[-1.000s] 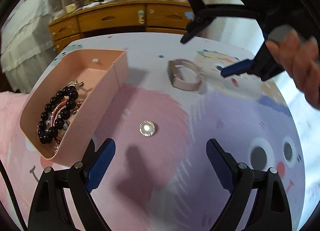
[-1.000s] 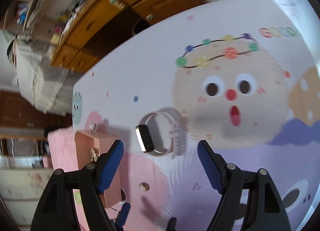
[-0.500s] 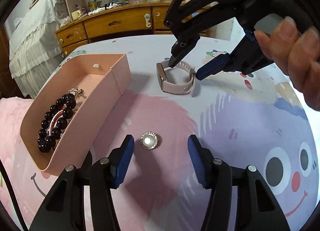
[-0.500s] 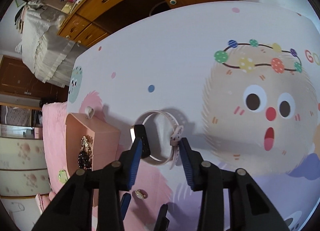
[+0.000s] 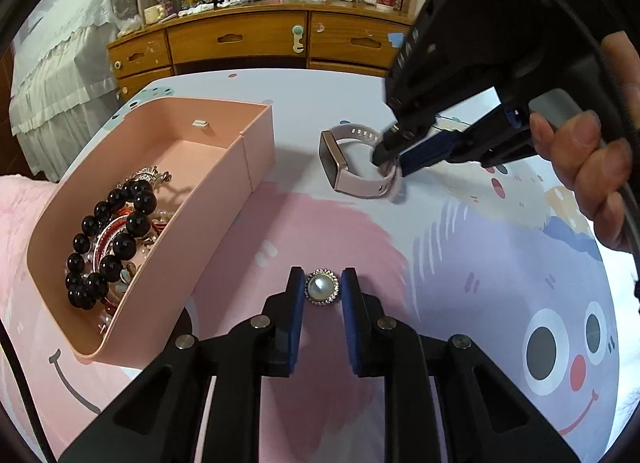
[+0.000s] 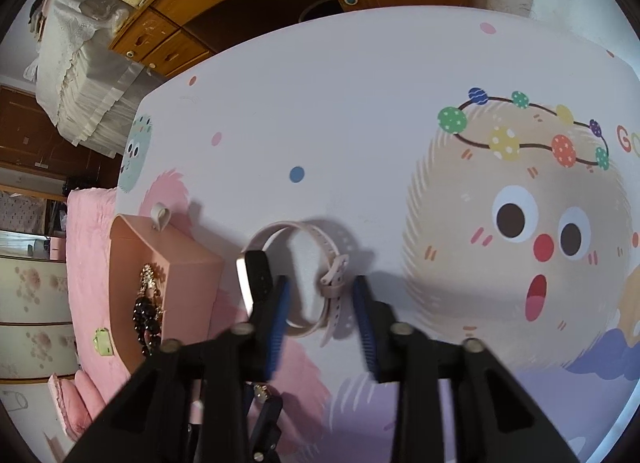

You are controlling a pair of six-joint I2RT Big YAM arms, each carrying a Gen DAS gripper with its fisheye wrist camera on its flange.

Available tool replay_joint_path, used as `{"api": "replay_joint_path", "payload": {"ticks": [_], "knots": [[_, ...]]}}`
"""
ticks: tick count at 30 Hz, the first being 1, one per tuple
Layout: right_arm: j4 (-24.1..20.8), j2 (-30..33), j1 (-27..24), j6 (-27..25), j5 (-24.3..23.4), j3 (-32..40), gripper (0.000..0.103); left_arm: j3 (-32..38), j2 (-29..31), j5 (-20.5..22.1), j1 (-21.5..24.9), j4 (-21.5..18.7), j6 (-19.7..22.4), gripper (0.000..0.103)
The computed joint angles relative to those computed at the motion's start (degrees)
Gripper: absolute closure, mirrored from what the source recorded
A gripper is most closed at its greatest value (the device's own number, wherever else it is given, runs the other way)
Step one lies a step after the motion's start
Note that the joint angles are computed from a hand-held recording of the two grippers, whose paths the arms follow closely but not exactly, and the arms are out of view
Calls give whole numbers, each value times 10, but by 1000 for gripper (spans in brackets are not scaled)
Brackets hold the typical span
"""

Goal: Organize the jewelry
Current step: 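Place the pearl brooch and pink watch into the pink box, opening both tools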

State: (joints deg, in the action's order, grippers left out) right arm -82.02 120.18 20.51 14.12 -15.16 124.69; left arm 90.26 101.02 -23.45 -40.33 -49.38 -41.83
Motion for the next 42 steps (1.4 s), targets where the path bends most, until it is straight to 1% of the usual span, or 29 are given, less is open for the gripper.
{"api": "replay_joint_path", "payload": {"ticks": [1, 4, 8, 12, 15, 18, 19, 23, 25, 29, 33, 35, 36, 37, 38, 39, 40, 41, 42], "knots": [[4, -2, -1, -1, 2, -4, 92, -3, -2, 1, 0, 4, 2, 87], [17, -14, -3, 1, -1, -23, 93, -10, -7, 9, 2, 11, 6, 87], [41, -33, -6, 20, -13, -50, 93, -20, -15, 25, 7, 18, 12, 87], [53, -50, -4, 35, -10, -66, 93, -35, -29, 38, 5, 27, 18, 87], [63, -69, 0, 36, -6, -83, 93, -50, -44, 36, 1, 38, 36, 87], [67, -81, 8, 41, -2, -88, 93, -66, -64, 52, 5, 49, 44, 87], [69, -86, 12, 44, 1, -91, 93, -72, -74, 59, 8, 51, 48, 87], [83, -111, 28, 58, -6, -104, 93, -90, -115, 65, 14, 49, 63, 87], [90, -122, 40, 65, -13, -109, 93, -100, -141, 70, 25, 45, 79, 87], [94, -136, 65, 86, -13, -111, 93, -108, -181, 65, 52, 27, 105, 87], [114, -151, 93, 130, -14, -121, 92, -116, -211, 75, 90, 20, 143, 87], [137, -155, 105, 155, -15, -126, 91, -120, -221, 106, 117, 30, 168, 87], [158, -159, 110, 168, -16, -134, 89, -123, -225, 127, 129, 37, 179, 85], [187, -165, 112, 182, -21, -148, 87, -120, -226, 144, 139, 37, 191, 77], [208, -171, 113, 193, -27, -161, 78, -112, -223, 150, 145, 26, 203, 70], [223, -175, 114, 208, -33, -170, 72, -106, -221, 152, 149, 15, 211, 58], [228, -179, 116, 222, -30, -176, 66, -98, -220, 156, 153, 1, 223, 49], [229, -187, 119, 237, -18, -184, 66, -96, -226, 161, 159, -10, 229, 47], [228, -194, 121, 244, -7, -189, 66, -96, -231, 172, 163, -17, 229, 37]]}}
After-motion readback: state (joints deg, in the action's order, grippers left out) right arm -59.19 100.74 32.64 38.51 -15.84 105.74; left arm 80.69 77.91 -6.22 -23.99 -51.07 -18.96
